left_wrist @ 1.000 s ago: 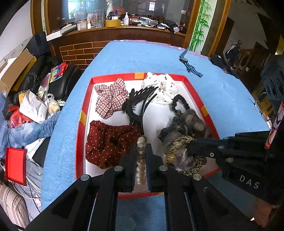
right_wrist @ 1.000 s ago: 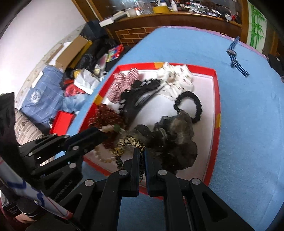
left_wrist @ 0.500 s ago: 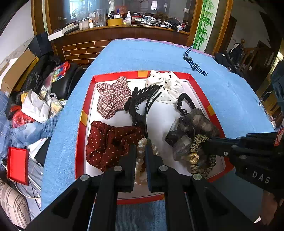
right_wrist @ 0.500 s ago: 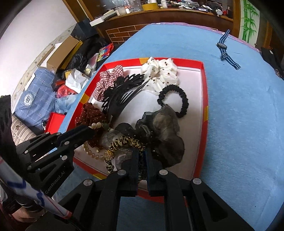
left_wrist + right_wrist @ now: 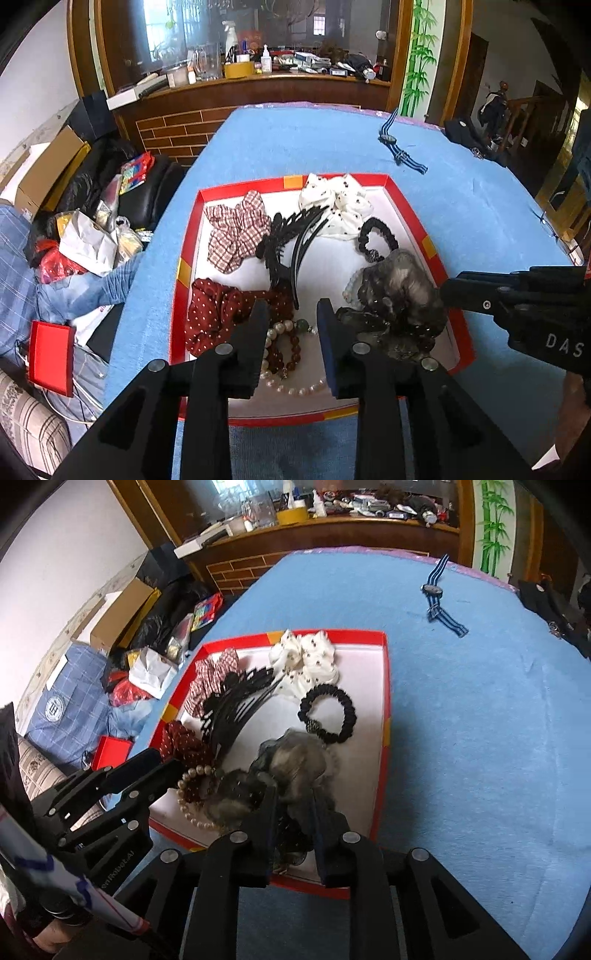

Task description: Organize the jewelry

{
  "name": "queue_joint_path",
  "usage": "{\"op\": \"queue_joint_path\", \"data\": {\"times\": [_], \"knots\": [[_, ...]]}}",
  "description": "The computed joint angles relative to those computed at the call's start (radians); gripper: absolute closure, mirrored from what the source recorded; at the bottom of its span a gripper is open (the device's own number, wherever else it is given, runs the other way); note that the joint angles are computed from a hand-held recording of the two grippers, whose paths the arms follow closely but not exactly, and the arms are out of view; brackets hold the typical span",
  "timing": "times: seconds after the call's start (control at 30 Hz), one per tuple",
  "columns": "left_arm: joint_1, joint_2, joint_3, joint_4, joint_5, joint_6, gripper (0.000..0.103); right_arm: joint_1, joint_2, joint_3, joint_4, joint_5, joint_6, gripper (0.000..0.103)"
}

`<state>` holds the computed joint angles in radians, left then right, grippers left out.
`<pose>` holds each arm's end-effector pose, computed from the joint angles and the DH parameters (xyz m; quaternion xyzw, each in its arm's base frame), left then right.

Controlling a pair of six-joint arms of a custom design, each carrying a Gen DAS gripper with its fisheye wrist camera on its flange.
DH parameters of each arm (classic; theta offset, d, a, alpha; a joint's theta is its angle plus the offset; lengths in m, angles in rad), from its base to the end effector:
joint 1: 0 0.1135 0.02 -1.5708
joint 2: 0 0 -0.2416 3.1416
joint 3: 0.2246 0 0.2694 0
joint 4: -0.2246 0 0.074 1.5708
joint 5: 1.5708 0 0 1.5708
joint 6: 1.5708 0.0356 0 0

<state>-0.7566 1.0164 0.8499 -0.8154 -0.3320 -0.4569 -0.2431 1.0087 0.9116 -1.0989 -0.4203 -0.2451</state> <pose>0.1691 -0.1437 0.2450 0.0935 0.9404 -0.0333 0.3253 0.1951 -0.0334 0.2531 -0.0398 0.9608 0.1548 0.2263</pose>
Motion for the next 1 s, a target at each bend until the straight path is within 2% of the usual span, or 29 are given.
{"op": "queue_joint_path", "data": {"times": [0.1,0.27,0.4,0.47,0.5,0.53,0.57,0.6,0.7,0.8,1.0], "knots": [[-0.026,-0.004,0.02,-0.019,-0.04,-0.022,0.07,-0.022,-0.015,0.023,-0.031,-0.021,-0.01,0.084],[-0.062,-0.007,0.051,-0.053,-0.091,-0.056,0.069,-0.04,-0.052,0.058,-0.08,-0.046,-0.033,0.083],[-0.106,-0.011,0.079,-0.094,-0.15,-0.108,0.063,-0.068,-0.069,0.083,-0.112,-0.069,-0.056,0.075],[-0.131,-0.007,0.098,-0.122,-0.184,-0.135,0.062,-0.085,-0.075,0.091,-0.127,-0.077,-0.074,0.074],[-0.147,-0.005,0.109,-0.14,-0.201,-0.153,0.059,-0.096,-0.077,0.097,-0.137,-0.081,-0.085,0.074],[-0.157,-0.004,0.12,-0.156,-0.214,-0.171,0.05,-0.106,-0.076,0.102,-0.146,-0.087,-0.096,0.074],[-0.173,0.001,0.135,-0.181,-0.239,-0.203,0.043,-0.119,-0.079,0.109,-0.16,-0.09,-0.111,0.074],[-0.189,0.005,0.15,-0.207,-0.265,-0.236,0.031,-0.126,-0.085,0.112,-0.167,-0.086,-0.119,0.072],[-0.254,0.023,0.207,-0.321,-0.373,-0.37,0.016,-0.155,-0.13,0.125,-0.187,-0.081,-0.16,0.059],[-0.293,0.034,0.261,-0.44,-0.416,-0.491,0.012,-0.2,-0.166,0.147,-0.227,-0.104,-0.215,0.043],[-0.371,0.049,0.337,-0.665,-0.471,-0.758,0.008,-0.282,-0.212,0.188,-0.309,-0.149,-0.355,0.027]]}}
